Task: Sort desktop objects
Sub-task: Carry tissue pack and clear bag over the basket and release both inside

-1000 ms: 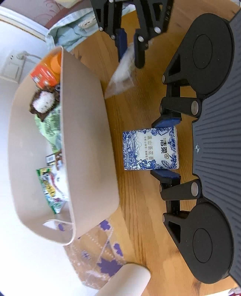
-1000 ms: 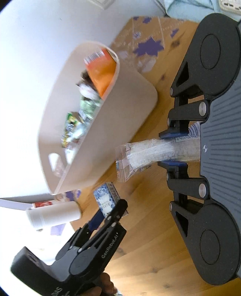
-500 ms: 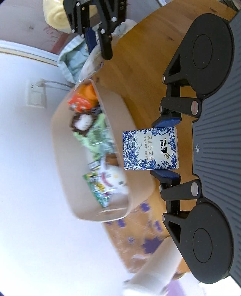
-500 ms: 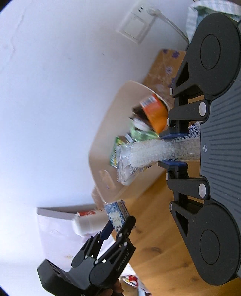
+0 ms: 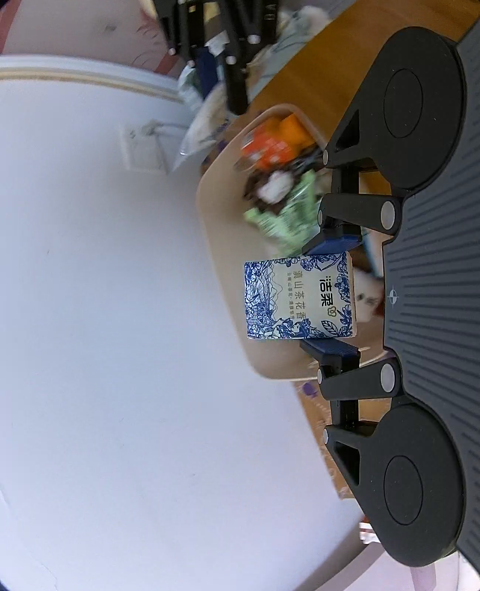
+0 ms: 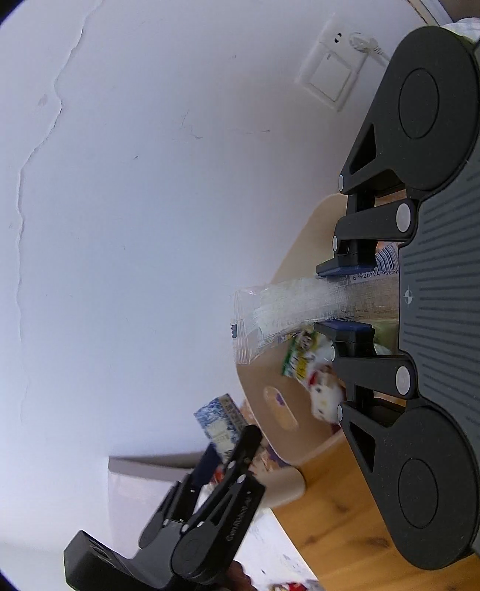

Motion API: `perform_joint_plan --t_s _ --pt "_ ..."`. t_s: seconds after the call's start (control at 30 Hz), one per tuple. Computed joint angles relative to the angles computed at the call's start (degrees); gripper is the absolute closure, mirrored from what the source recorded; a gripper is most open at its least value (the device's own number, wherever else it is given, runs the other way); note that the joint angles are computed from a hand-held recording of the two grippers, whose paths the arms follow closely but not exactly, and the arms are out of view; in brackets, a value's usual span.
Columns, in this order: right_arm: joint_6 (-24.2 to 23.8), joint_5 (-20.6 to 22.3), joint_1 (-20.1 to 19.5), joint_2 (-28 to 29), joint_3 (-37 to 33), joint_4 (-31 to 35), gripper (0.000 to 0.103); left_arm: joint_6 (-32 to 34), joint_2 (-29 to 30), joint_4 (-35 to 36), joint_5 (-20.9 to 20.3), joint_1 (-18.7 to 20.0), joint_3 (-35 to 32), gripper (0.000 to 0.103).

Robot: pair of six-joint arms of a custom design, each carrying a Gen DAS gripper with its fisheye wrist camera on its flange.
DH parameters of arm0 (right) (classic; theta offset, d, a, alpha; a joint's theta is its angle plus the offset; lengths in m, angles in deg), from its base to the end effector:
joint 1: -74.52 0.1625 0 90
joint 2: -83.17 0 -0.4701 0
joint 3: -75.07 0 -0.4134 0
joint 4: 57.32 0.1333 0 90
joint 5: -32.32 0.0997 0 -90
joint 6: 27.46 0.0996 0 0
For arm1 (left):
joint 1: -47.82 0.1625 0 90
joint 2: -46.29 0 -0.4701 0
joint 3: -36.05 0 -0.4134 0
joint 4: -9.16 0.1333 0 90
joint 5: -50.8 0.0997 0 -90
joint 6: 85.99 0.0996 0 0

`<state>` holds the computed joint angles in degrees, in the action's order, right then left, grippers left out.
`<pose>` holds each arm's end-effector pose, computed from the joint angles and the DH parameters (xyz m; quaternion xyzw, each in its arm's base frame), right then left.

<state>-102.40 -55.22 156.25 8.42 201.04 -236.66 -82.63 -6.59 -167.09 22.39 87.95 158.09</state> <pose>0.0610 -0.5368 0.2770 0.5251 -0.7856 0.2576 0.2016 -0.2705 -0.5169 0.1350 0.3125 0.7935 -0.3172 0.4148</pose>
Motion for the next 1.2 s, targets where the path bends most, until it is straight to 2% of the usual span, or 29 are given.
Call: perform_joint_plan --t_s 0.2,0.37,0.47,0.63,0.77,0.83,0.87,0.9,0.93,1.0,1.1,1.2 --pt "5.7 -3.5 2.0 6.8 -3.2 -3.4 0.079 -4.3 2.7 2.9 -1.5 4.1 -6.3 0.056" --pt "9.3 -7.2 2.6 11.3 -4.5 -5.6 0.079 -9.9 5.1 8.6 -1.6 6.7 -9.8 0.056" --pt "10.6 -9.2 2.5 13.0 -4.5 -6.3 0.079 -15.1 5.5 14.0 -2.7 8.2 -11.4 0.056" --pt "11.6 -11.5 2.5 14.4 -4.4 -6.9 0.079 -18.4 5.9 18.1 -3.6 9.3 -12.3 0.056" --pt "11.3 -14.2 3.5 15.6 -3.6 -10.0 0.076 -19.6 5.3 21.2 -4.3 9.6 -12.2 0.056" --pt "12.0 -14.7 3.9 15.8 -2.9 -12.4 0.058 -20.0 5.0 22.1 -4.6 9.6 -12.2 0.056" --pt "12.8 -14.5 4.0 15.7 -2.5 -13.4 0.053 -20.2 4.7 21.1 -4.2 9.2 -11.0 0.055" --pt "13.8 -14.1 3.9 15.2 -2.1 -14.0 0.044 -19.8 4.8 19.8 -4.1 8.9 -10.4 0.048" --pt "15.0 -14.2 4.0 14.9 -1.7 -14.7 0.04 -19.7 4.0 19.1 -4.1 8.3 -9.5 0.037" --pt "17.3 -14.3 4.1 14.2 -1.2 -15.2 0.037 -18.9 3.8 16.8 -4.0 7.6 -8.9 0.027" --pt "20.0 -14.6 3.0 11.5 0.7 -16.6 0.03 -18.4 2.7 16.1 -5.2 7.0 -8.5 0.025" --pt "24.2 -16.1 4.0 10.8 0.7 -16.6 0.028 -18.7 1.6 16.8 -5.4 6.4 -7.7 0.025"
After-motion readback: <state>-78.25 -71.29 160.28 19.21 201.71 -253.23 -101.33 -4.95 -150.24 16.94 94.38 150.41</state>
